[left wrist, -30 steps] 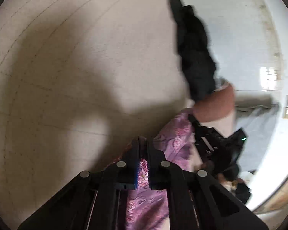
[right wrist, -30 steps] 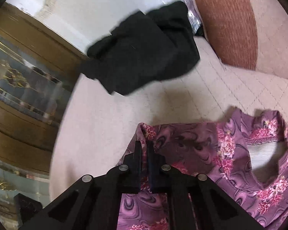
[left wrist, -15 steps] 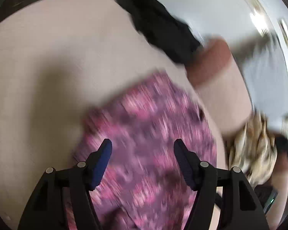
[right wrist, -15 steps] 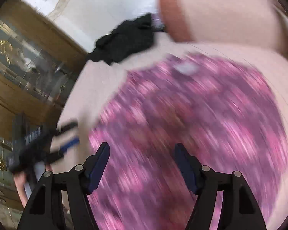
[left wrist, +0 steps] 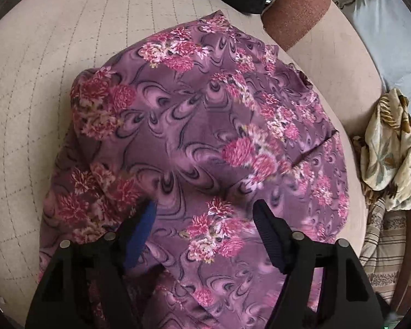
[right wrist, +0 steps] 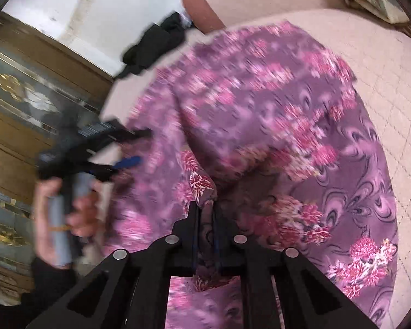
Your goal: Fold small clothes
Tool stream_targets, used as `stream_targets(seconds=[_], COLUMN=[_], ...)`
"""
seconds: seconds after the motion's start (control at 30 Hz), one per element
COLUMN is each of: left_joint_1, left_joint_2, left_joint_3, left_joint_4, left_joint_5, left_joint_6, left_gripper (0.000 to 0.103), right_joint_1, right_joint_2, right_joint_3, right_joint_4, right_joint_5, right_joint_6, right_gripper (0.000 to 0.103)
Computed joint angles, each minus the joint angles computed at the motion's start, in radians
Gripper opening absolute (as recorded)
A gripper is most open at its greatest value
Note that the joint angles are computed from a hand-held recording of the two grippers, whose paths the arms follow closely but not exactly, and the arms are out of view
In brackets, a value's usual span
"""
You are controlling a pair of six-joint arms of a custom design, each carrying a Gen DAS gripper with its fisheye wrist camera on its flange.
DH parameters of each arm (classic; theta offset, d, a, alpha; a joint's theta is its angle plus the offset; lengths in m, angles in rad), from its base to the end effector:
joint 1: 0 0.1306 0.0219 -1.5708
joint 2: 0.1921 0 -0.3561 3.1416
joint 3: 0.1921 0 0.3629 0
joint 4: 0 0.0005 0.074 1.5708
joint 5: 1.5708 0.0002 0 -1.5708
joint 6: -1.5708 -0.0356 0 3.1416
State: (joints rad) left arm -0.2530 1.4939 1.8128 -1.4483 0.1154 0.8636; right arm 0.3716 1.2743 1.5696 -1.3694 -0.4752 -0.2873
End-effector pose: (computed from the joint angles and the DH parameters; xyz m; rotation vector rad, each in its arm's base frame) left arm 0.4384 -0.1181 0.4991 -0.8041 2.6718 -0.4683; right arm 0.3503 0.1535 0.4974 -0.2797 2.6938 0.8412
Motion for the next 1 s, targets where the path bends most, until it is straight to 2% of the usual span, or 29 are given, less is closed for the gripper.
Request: stream_targets(seconds=[0.07, 0.1, 0.17, 0.2, 0.23, 0.33, 0.43, 0.5, 0.63, 0.73, 0.83, 0.87, 0.93, 1.0], left_joint_1=[-0.002, -0.005, -0.012, -0.024, -0.045, -0.089, -0.136, -0.161, -0.199, -0.201, -0.176, -0.161, -0.113, -0.049], left_joint_2=[-0.01, -0.011, -0.032, -0.033, -0.031, -0.04, -0.043, -0.042, -0.033, -0.022, -0.014, -0.017, -0.001, 0.037], left_joint_3=[-0.012, -0.008, -0.008, 0.001, 0.02, 0.045, 0.08, 0.099, 0.131, 0.154, 0.178, 0.181, 0.22, 0.289], left_joint_4=[0.002, -0.004, 0.007, 0.01, 0.0, -0.004, -0.015, -0.02, -0.028, -0.044, -0.066, -0.066, -0.081, -0.117], left_joint_5=[-0.011, -0.023, -0.057, -0.087, -0.142, -0.265, -0.397, -0.479, -0.597, -0.596, -0.545, -0.527, -0.464, -0.356], left_joint_6=[-0.006, 0.0, 0.005, -0.004, -0.02, -0.036, -0.063, -0.076, -0.126, -0.15, -0.187, -0.194, -0.227, -0.248], left_gripper=[0.073, 0.073, 0.073, 0.074, 0.074, 0.074, 0.076, 0.082, 0.086, 0.088, 0.088, 0.088, 0.088, 0.088], right_joint_1=[-0.009, -0.034, -0.072, -0.081, -0.084, -0.065, -0.059, -0.059, -0.023, -0.005, -0.035, -0.051, -0.079, -0.125], right_joint_2=[0.036, 0.029, 0.017, 0.0, -0.015, -0.053, -0.077, -0.094, -0.091, -0.082, -0.056, -0.022, 0.04, 0.137], right_joint_3=[-0.032, -0.052, -0.04, -0.04, -0.036, -0.022, -0.026, -0.036, -0.043, -0.023, 0.036, 0.096, 0.182, 0.295], right_joint_4=[-0.052, -0.028, -0.01, 0.014, 0.039, 0.088, 0.11, 0.134, 0.228, 0.242, 0.204, 0.154, 0.102, 0.038], right_joint_5=[0.017, -0.041, -0.112, -0.109, -0.093, -0.004, 0.0, 0.009, 0.098, 0.135, 0.071, 0.058, 0.015, -0.049], right_joint_6=[0.005, -0.032, -0.037, -0.037, -0.042, -0.019, -0.013, -0.022, -0.104, -0.113, -0.113, -0.094, -0.066, -0.033], right_gripper=[0.015, 0.019, 0.04, 0.064, 0.078, 0.078, 0.078, 0.078, 0.078, 0.078, 0.078, 0.078, 0.078, 0.078])
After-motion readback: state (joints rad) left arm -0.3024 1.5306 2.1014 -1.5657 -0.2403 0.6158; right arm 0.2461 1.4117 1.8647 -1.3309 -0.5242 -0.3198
